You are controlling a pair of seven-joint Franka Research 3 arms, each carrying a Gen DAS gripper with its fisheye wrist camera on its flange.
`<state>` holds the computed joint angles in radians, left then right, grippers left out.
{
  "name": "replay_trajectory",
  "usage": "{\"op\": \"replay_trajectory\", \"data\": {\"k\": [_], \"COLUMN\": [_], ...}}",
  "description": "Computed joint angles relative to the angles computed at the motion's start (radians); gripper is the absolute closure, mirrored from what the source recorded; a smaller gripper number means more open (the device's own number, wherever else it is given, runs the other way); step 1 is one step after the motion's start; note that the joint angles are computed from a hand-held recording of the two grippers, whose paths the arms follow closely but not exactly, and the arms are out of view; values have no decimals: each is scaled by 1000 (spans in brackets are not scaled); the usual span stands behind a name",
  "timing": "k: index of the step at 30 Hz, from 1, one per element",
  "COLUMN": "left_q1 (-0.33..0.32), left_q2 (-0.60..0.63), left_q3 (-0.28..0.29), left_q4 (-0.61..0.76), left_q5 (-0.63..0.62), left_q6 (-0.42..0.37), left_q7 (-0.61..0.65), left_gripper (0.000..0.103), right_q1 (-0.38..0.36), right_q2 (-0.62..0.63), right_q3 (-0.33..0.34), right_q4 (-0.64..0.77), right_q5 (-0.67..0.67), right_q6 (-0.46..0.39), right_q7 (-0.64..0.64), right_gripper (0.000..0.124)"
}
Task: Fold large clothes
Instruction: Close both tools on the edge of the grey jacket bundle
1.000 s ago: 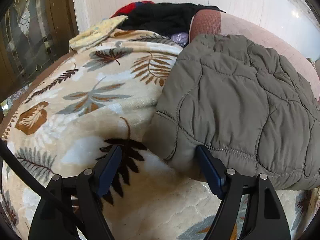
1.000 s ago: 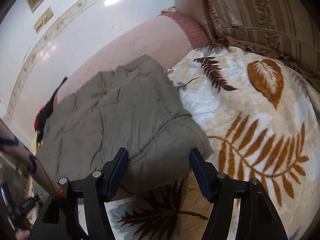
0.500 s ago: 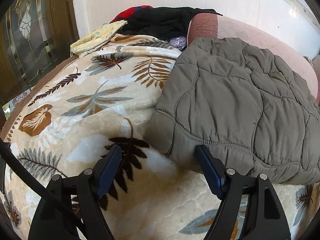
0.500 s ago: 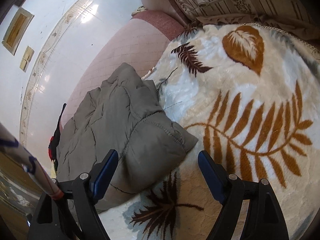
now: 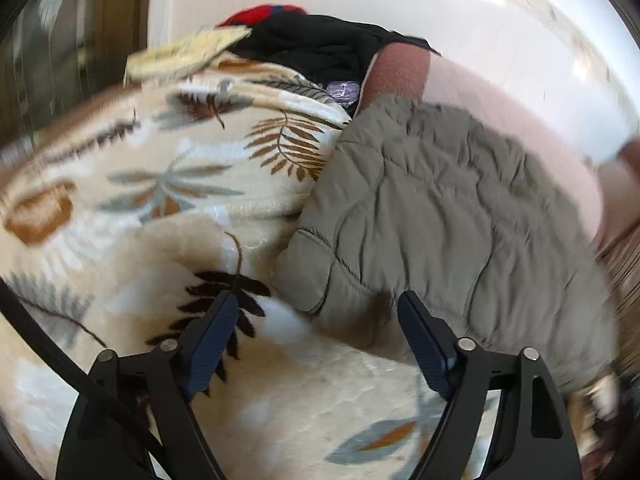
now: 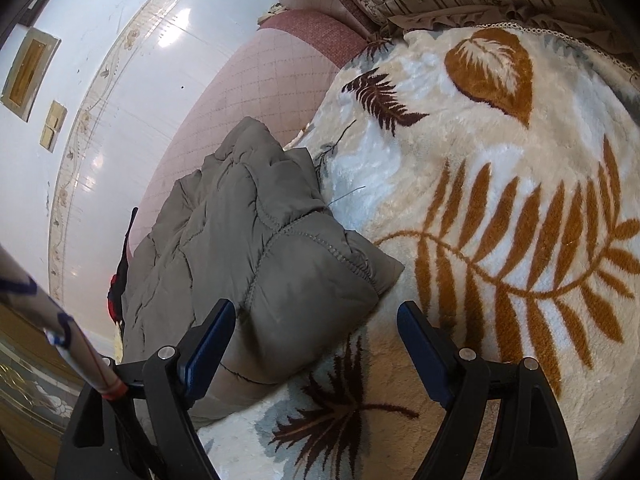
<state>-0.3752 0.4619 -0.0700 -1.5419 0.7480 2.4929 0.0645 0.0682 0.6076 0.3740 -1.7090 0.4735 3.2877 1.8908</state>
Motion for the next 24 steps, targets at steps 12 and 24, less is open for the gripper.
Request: {"op": "replay_trajectory", "data": {"k": [12, 24], "left_q1": [105, 47], "left_q2": [-2, 153], "left_q3": [8, 79], "left_q4": [-171, -9], "left_q5": [-207, -329], "left_q6": [450, 520], "left_q7": [-135, -78], "left_gripper": [21, 10], "right_q1": [-74, -221], "right_q2": [36, 163], "right_q3": [97, 280], "right_q4": [23, 104], "right_q5": [-30, -81], "right_q6": [5, 14], "right_q7": [-11, 25], "right_gripper": [35, 32]}}
